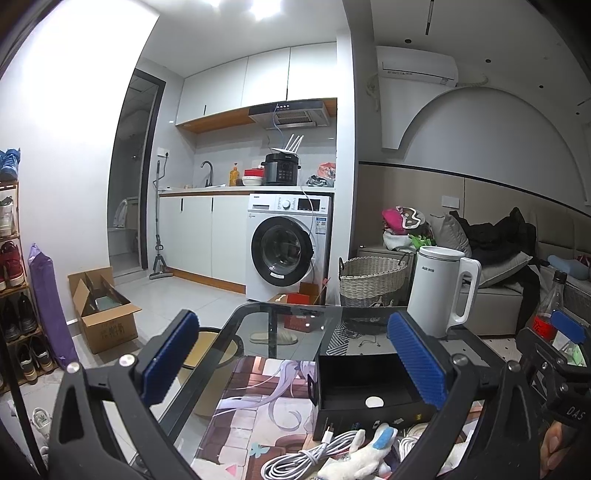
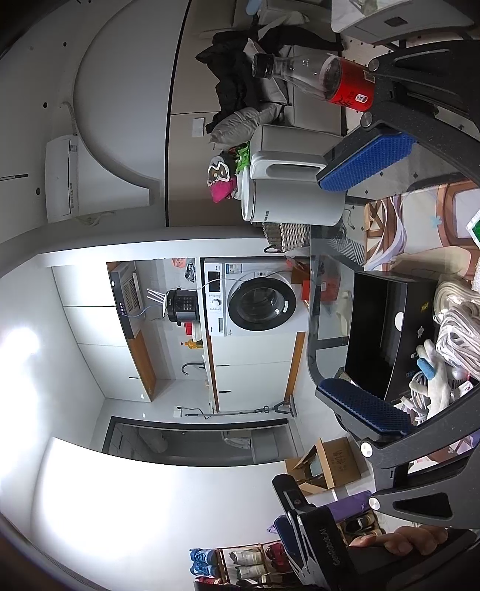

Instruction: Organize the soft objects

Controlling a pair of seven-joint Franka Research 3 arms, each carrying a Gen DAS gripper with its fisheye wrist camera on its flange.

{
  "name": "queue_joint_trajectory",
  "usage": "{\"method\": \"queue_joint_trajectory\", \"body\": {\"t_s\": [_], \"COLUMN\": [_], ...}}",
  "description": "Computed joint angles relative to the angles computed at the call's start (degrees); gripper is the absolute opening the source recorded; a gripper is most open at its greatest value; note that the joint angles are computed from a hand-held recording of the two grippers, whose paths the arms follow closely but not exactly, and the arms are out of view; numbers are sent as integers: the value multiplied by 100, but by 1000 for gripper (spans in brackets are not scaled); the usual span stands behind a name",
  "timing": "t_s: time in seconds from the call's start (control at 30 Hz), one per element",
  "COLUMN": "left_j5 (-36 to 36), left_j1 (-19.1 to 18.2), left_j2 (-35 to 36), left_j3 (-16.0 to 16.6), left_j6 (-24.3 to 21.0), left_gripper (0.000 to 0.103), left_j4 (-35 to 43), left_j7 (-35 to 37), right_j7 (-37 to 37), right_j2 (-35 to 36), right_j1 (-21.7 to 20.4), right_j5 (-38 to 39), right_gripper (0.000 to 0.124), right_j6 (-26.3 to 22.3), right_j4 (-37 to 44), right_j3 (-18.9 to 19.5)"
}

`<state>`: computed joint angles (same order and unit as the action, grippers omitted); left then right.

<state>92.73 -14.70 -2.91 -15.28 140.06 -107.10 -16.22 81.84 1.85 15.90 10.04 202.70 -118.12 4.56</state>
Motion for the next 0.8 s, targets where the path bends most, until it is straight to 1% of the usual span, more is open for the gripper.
{"method": "queue_joint_trajectory", "body": {"t_s": [0.8], "left_j5": [29], "left_j1": [9], "left_j2": [12], "left_j3": [17], "left_j6": [10], "left_gripper": [103], "left_j4": [-4], "left_j7": [-58], "right_j7": [-20], "right_j2": [-14], "right_j1": [12], "right_j5": [11], "right_gripper": [103], "right_j6": [-10], "right_j4": [-15], "right_j3": [4]}}
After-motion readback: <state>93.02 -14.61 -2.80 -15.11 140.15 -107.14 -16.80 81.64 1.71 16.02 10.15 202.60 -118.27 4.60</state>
